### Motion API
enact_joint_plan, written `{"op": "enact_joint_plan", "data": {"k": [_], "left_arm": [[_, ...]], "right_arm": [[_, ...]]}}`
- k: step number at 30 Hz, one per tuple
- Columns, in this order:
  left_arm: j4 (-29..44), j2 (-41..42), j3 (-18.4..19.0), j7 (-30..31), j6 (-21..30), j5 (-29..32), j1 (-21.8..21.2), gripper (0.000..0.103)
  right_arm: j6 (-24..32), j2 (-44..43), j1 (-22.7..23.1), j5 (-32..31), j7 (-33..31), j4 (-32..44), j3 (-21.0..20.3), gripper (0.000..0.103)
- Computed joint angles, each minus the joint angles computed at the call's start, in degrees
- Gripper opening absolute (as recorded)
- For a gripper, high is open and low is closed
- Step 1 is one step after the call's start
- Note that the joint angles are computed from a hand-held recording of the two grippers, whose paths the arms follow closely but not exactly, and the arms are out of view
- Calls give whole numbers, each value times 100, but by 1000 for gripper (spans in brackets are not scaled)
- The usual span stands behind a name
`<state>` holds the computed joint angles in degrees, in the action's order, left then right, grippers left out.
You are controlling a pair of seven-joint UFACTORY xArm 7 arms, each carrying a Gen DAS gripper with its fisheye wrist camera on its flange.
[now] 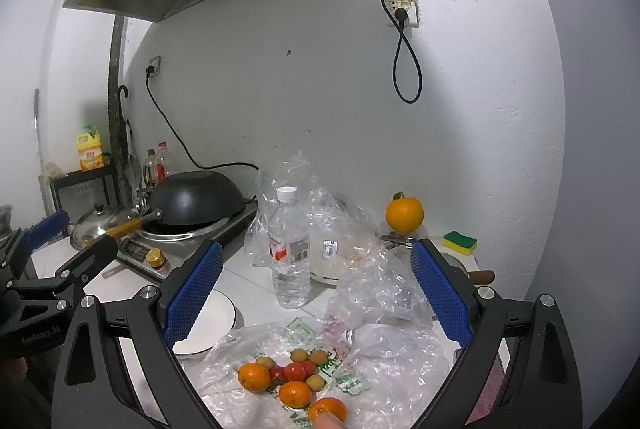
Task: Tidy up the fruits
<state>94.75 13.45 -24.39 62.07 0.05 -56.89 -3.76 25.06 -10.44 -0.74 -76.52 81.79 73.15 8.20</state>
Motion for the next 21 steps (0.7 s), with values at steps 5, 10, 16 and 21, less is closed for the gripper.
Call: {"op": "enact_joint_plan", "data": {"k": [5, 10, 16, 21], "left_arm": [[19, -1, 1, 84, 76, 2, -8, 102], [-17, -44, 118, 10, 173, 2, -68, 102], [-53, -72, 205, -120, 114, 112, -127, 102], [-43, -74, 260, -274, 283, 257, -145, 102]], "right_arm": [[36, -51, -6, -37, 19, -55, 15, 97], [13, -61, -19, 20, -68, -53, 9, 97], [-111, -51, -48, 12, -47, -65, -5, 97], [-158, -60, -61, -7, -46, -78, 5, 97]]}}
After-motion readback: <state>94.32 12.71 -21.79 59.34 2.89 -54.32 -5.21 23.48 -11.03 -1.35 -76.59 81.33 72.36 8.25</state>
